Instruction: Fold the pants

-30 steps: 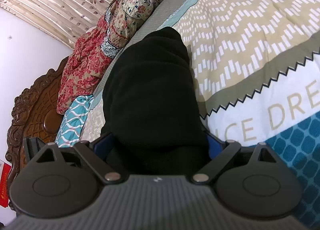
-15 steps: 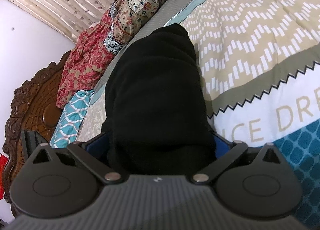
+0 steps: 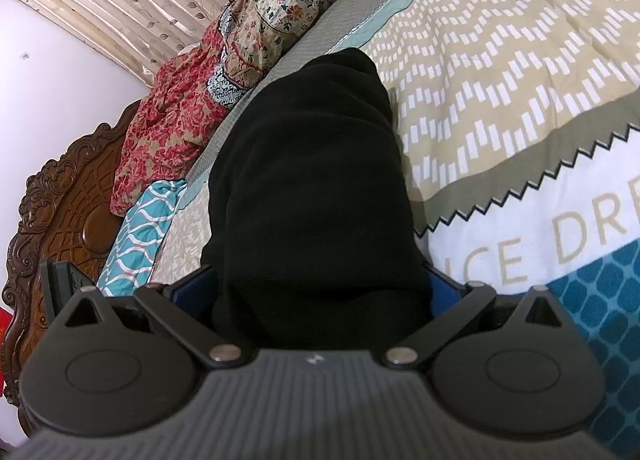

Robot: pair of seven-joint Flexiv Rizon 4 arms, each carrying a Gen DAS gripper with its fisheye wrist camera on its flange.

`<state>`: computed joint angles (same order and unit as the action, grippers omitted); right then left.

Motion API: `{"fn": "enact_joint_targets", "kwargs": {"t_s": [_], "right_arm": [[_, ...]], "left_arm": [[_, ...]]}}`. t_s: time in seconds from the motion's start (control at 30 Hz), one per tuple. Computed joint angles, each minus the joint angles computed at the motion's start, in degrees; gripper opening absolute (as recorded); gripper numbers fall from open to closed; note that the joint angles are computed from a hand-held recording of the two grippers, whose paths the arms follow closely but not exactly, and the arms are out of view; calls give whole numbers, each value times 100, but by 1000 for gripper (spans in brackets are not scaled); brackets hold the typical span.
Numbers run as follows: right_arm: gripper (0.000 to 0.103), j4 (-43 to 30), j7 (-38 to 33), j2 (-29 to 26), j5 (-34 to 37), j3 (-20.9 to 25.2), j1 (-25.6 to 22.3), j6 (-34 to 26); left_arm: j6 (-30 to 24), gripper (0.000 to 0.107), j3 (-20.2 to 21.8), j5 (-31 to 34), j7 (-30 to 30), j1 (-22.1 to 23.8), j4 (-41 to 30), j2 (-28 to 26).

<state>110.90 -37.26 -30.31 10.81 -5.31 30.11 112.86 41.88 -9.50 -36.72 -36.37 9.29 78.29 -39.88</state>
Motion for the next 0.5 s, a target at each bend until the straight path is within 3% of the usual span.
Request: {"fn": "enact_joint_targets", "kwargs": {"t_s": [0.5], "right_arm": [[103,-18,5,-6,33,-64,51,-35]], "left_arm": [[-76,103,-21,-67,62,41,3,-8]]}}
